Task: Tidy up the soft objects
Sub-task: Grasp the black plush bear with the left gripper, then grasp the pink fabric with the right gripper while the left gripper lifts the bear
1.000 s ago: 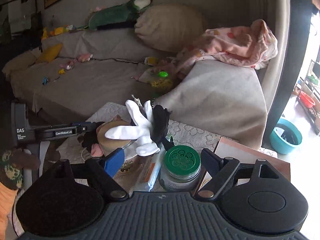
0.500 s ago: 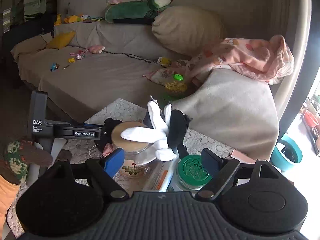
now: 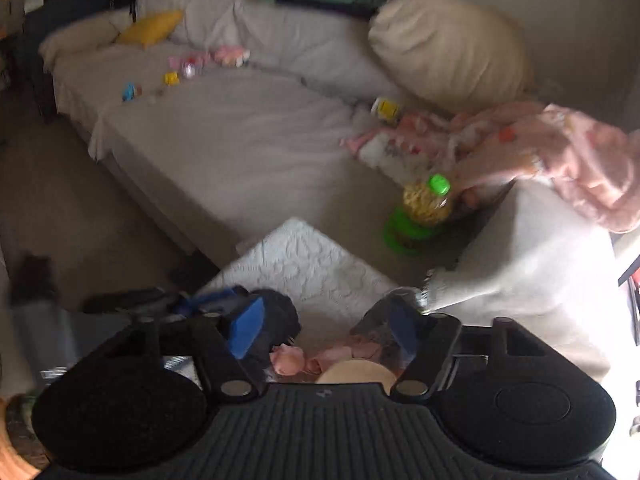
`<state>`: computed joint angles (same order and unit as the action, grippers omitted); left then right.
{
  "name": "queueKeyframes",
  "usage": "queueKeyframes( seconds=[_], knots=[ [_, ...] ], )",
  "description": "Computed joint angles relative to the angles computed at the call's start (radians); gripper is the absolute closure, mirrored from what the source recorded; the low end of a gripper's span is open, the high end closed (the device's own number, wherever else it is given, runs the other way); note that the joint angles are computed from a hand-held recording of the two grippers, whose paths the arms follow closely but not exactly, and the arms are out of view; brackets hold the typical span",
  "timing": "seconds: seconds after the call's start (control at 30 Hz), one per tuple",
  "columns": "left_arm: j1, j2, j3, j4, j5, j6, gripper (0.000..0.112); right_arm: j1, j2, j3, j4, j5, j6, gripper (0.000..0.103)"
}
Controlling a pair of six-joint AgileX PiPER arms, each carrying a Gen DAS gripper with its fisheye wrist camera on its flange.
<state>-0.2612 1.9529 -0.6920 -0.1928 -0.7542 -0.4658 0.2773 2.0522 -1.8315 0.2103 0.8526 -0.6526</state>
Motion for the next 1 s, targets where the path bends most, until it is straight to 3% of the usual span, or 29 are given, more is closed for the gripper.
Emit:
queueKeyframes(
  seconds=[0.07,0.17,0.23,0.3,0.37,0.43,0.57,0.73,0.8,0.9,1.0],
  knots=[
    [0.044,0.022,-0.012,0.142,0.001,-0.126,0.098,0.041,0.119,-0.151,-0.136,0.098,0.142,0.047],
    [0.091,0.038,-0.018,0.296,-0.019,-0.239,0.084,0.058,0.258,-0.345,-0.206,0.224,0.234,0.053],
    [0.114,0.053,-0.006,0.390,-0.080,-0.282,0.084,0.053,0.290,-0.386,-0.212,0.239,0.252,0.056],
    [0.116,0.056,0.011,0.436,-0.141,-0.262,0.082,0.051,0.257,-0.309,-0.237,0.166,0.251,0.056],
    [0.071,0.036,0.024,0.382,-0.145,-0.136,0.081,0.046,0.240,-0.285,-0.232,0.154,0.223,0.056],
    [0.013,0.024,0.006,0.321,-0.081,-0.013,0.081,0.033,0.249,-0.316,-0.219,0.188,0.200,0.056],
    [-0.105,0.048,-0.025,0.045,-0.061,0.291,0.082,0.033,0.291,-0.400,-0.229,0.249,0.206,0.055],
    [-0.101,0.051,-0.020,-0.139,-0.071,0.305,0.079,0.028,0.304,-0.409,-0.237,0.242,0.221,0.054],
    [-0.075,0.047,-0.020,-0.086,-0.050,0.247,0.062,0.025,0.302,-0.402,-0.241,0.235,0.231,0.053],
    [-0.058,0.056,-0.039,0.043,-0.006,0.171,0.057,0.019,0.301,-0.396,-0.237,0.229,0.227,0.051],
    [-0.084,0.062,-0.063,-0.014,0.012,0.227,0.053,0.017,0.295,-0.394,-0.234,0.237,0.217,0.049]
  ],
)
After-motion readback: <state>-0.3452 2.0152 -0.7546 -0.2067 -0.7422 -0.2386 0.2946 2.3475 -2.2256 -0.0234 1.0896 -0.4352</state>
